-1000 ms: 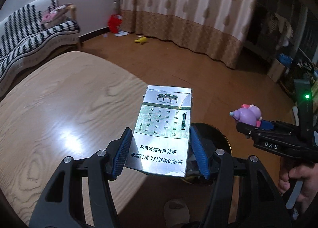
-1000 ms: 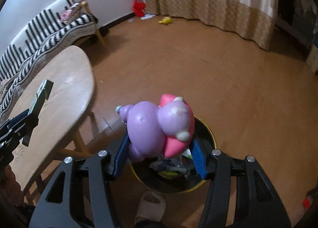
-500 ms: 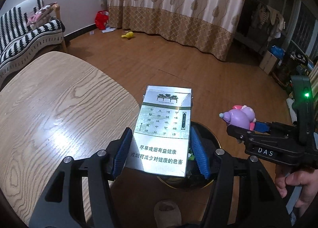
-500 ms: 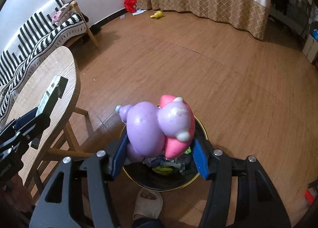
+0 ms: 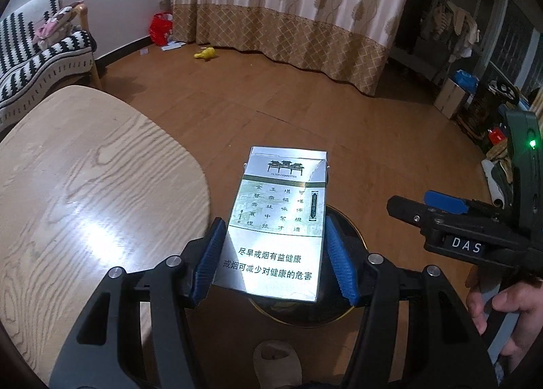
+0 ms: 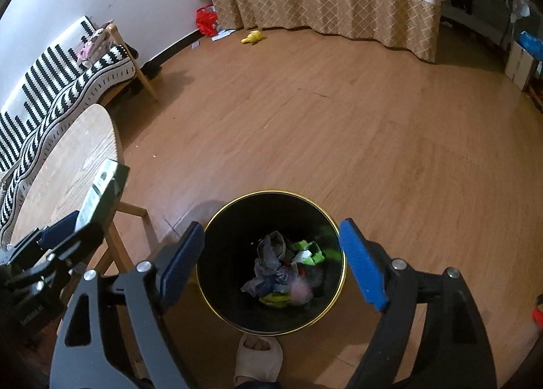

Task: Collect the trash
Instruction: 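Open both tools over the black bin to drop the box and toy, then move both open tools back to the foil and tissue on the table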

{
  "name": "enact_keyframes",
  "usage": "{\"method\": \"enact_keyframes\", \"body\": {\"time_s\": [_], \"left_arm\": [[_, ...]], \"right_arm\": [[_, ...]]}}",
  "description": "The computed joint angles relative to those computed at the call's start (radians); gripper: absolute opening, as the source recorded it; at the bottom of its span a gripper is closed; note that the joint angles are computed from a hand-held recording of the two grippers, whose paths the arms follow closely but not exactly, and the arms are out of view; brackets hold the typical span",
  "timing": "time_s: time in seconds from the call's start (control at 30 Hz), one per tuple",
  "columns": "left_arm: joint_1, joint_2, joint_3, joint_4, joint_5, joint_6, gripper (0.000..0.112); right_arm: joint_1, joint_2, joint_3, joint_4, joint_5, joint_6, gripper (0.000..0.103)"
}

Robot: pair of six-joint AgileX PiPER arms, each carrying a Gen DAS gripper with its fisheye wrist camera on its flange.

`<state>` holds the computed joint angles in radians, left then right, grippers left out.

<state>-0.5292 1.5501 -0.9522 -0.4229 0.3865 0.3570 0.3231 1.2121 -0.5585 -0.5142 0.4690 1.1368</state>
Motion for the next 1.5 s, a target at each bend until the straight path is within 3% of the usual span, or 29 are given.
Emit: {"method": "enact_keyframes", "body": {"time_s": [0.37,0.6,0.87,1.07,1.17,1.4,1.5], "left_arm": [[-0.060,0.075,-0.019,-0.084,-0.026,0.072,0.058],[-0.070,0.081,-0.011,-0.067,-0.039,0.046,0.077],[0.070,-0.039,0.044,-0.121,-0.003,0.118,0.093],[0.386,-0.165,0.071,-0.175,0.110,0.268,0.095],[0.662,-0.181,0.043,-0.262,0.212,0.424,0.095],[1.192,-0.022,-0.173,-0.356,0.412,0.637,0.095],[1.366,0.102,-0.340,-0.363,0.496,0.669,0.095]], "right_arm": [[-0.015,-0.067,0.033,-0.054,0.024,0.079,0.081],[-0.021,-0.085,0.034,-0.051,0.025,0.073,0.081],[0.128,-0.020,-0.074,-0.107,0.088,0.162,0.084],[0.327,0.145,-0.296,-0.165,0.165,0.226,0.085],[0.422,0.272,-0.451,-0.160,0.189,0.201,0.086],[0.581,0.653,-0.974,0.002,0.242,-0.048,0.086],[0.623,0.830,-1.258,0.102,0.320,-0.192,0.086]]}}
